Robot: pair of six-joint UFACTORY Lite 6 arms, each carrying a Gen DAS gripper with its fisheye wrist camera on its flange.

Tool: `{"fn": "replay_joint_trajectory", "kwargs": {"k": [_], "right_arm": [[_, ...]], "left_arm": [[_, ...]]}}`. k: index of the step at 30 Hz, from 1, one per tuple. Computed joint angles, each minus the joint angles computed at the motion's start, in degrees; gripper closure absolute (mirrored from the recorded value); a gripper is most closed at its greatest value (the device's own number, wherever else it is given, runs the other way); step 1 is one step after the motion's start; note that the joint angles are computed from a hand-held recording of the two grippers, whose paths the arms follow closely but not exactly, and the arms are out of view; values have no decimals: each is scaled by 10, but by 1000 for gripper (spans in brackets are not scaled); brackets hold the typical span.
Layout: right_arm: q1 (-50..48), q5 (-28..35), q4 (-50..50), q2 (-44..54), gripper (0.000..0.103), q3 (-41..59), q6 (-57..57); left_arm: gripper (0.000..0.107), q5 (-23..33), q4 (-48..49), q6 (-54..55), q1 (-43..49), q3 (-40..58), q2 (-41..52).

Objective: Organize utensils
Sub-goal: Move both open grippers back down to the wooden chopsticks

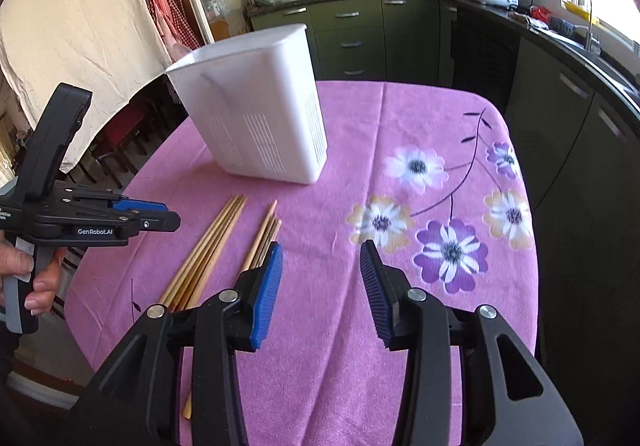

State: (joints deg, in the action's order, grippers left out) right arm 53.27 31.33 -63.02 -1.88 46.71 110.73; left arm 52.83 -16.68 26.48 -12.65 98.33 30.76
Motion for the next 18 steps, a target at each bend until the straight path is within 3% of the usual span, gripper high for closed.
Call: {"fn": "replay_joint_trajectory", "kwargs": {"k": [7,11,18], "right_arm": [[-16,-44,-14,6,62,-19,23],[-24,-59,-14,19,62,-8,16],[-30,-67,-6,28,62,-1,5]], "left_arm": [[85,6,40,-33,-24,4,29],[94,6,64,-57,-35,19,48],[94,14,63,-66,-46,50,77]]}}
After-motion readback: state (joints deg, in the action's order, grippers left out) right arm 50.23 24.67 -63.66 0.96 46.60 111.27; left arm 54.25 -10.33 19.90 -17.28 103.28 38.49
